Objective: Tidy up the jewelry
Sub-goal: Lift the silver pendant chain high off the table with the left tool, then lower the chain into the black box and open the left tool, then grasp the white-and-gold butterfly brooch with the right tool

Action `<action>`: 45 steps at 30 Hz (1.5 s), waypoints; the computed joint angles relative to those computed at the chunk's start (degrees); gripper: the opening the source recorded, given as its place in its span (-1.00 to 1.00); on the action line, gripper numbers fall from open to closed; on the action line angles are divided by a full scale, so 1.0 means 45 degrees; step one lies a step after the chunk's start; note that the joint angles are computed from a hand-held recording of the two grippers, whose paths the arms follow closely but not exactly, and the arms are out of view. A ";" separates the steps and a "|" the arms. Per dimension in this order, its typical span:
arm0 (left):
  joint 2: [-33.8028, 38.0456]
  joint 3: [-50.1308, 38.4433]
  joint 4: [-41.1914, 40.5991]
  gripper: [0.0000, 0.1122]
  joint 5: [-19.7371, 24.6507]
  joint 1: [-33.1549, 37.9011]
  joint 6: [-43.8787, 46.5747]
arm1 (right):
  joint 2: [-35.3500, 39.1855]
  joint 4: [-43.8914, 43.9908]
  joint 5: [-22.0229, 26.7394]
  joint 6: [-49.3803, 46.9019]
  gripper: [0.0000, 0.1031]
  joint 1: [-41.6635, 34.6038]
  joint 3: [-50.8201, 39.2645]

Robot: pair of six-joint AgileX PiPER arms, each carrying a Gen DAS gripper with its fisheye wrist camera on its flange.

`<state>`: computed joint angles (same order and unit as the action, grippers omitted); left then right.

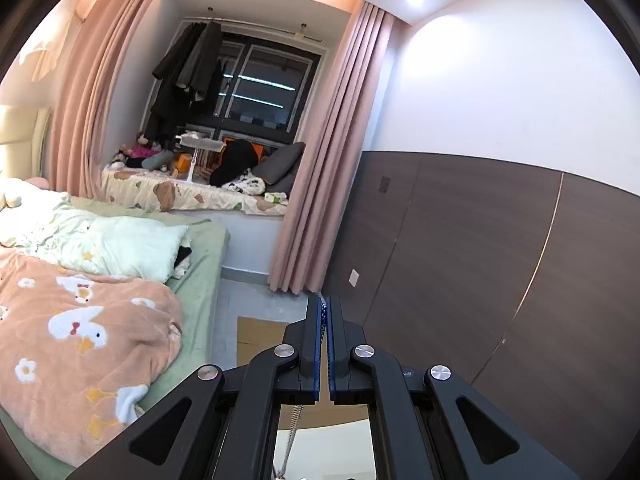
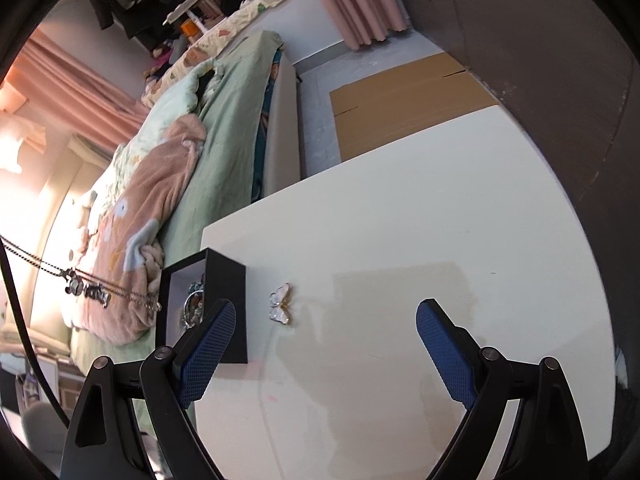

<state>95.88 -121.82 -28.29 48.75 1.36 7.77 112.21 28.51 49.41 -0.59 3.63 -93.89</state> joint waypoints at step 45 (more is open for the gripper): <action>0.4249 0.4455 -0.3502 0.83 0.0825 0.2676 0.2652 | 0.3042 -0.6940 0.0287 -0.0667 0.16 0.3781 -0.2952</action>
<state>115.00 -101.77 -44.05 52.46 13.40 19.70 125.89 -2.72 50.70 -3.59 20.64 -107.18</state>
